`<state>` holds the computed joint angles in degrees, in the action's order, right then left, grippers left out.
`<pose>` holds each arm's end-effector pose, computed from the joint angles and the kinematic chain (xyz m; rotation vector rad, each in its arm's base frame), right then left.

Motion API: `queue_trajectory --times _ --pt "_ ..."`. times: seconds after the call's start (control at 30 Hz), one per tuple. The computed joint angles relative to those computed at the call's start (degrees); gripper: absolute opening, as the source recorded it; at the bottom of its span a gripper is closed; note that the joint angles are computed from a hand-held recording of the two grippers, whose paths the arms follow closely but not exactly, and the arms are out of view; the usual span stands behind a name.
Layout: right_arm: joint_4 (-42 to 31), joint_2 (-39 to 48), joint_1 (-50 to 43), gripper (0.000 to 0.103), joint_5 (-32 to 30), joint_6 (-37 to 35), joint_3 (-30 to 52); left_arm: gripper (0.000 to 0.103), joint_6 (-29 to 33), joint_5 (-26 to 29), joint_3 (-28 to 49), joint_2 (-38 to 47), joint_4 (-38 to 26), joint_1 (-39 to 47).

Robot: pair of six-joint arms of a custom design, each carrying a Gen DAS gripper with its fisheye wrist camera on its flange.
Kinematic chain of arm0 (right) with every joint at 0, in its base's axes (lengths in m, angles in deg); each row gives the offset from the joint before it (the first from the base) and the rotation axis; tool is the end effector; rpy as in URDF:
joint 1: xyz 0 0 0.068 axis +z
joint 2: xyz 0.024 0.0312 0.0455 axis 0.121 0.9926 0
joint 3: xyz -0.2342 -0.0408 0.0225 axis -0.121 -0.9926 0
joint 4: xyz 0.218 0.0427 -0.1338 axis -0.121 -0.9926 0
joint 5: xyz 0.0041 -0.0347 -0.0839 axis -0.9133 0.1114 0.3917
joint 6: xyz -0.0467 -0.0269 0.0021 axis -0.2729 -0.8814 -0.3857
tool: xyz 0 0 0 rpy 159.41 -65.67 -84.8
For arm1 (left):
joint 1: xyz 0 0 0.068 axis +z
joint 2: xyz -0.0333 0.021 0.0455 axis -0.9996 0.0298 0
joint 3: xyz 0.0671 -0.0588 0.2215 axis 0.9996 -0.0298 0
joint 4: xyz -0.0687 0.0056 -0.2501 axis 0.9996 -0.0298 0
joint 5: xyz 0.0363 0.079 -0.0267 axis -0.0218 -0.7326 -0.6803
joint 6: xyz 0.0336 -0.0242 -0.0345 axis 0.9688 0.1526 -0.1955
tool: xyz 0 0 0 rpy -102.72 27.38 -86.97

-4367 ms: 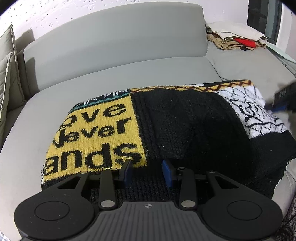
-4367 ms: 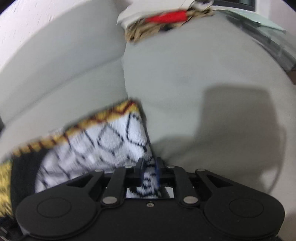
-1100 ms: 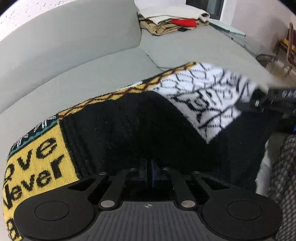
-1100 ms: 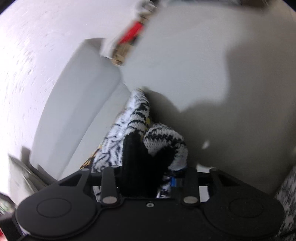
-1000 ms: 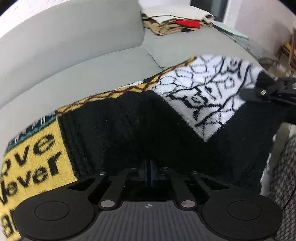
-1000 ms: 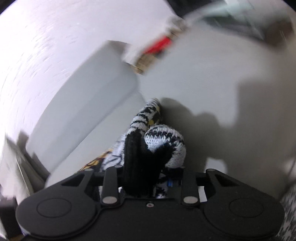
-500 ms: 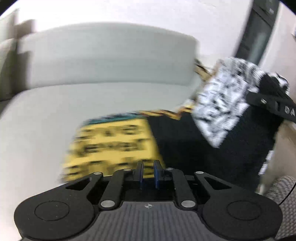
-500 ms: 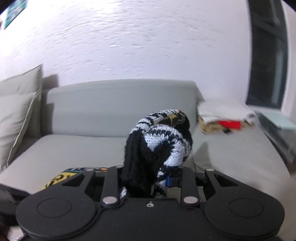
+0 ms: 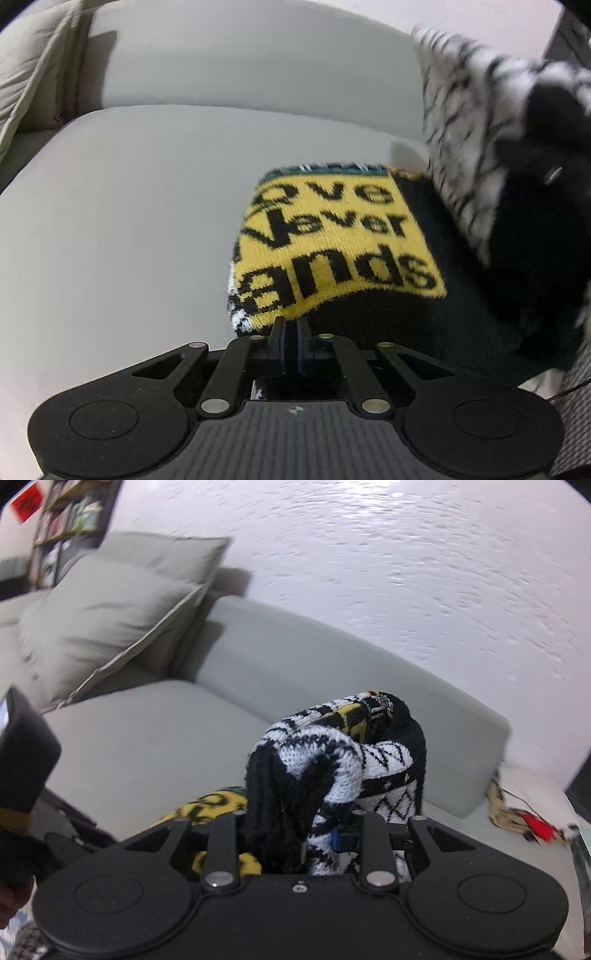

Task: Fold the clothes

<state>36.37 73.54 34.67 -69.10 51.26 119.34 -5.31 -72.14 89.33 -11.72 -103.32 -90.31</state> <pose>0.2772 0.1482 0.3400 -0.9349 1.8927 0.1245 0.2353 -0.0098 0.2871 -0.3904 2.4144 -0.2325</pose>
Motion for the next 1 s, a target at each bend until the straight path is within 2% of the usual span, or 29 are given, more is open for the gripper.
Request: queue_trajectory --times 0.07,0.17,0.27,0.37,0.43,0.5,0.57,0.7,0.87,0.97,1.0 --pt "-1.44 0.75 2.96 0.027 2.12 -1.1 1.03 0.004 -3.15 2.57 -3.32 -6.26 0.18 3.5" --pt "-3.48 3.51 6.87 0.027 4.31 -2.91 3.14 0.004 -5.54 2.55 -6.3 -15.98 -3.13 8.2" --pt "-5.83 8.07 10.48 0.027 5.74 -3.25 5.67 0.004 -5.68 0.09 -6.96 -21.99 -7.54 10.69" --pt "-8.39 13.38 13.99 0.029 7.67 -3.17 8.28 0.004 -7.56 -4.55 -7.38 -25.88 -11.02 8.87" --pt "-7.1 14.9 14.76 0.035 6.65 -4.03 7.4 0.005 -9.32 -5.53 -7.37 -28.17 -13.34 8.39" --pt "-5.27 13.43 13.82 0.054 2.13 -6.39 4.72 0.005 -11.79 -7.09 -7.77 -29.5 -14.76 6.51" --pt "-6.34 11.42 12.06 0.067 -3.15 -8.43 3.58 0.005 -14.6 -9.22 -8.08 -30.92 -16.24 3.62" --pt "-15.87 7.23 5.08 0.067 -15.18 -8.2 7.62 0.014 -20.59 -16.82 -7.43 -31.16 -17.71 -5.77" --pt "-32.68 6.89 -9.05 0.068 -31.64 -8.69 19.9 0.02 -24.99 -26.24 -2.99 -26.36 -18.41 -17.93" --pt "-45.43 11.23 -19.22 0.069 -40.31 -10.9 30.87 0.04 -23.7 -27.49 -0.16 -22.71 -16.16 -20.19" --pt "-48.77 13.45 -22.09 0.068 -41.52 -10.89 34.44 0.042 -22.55 -26.97 0.79 -21.17 -15.0 -19.62"
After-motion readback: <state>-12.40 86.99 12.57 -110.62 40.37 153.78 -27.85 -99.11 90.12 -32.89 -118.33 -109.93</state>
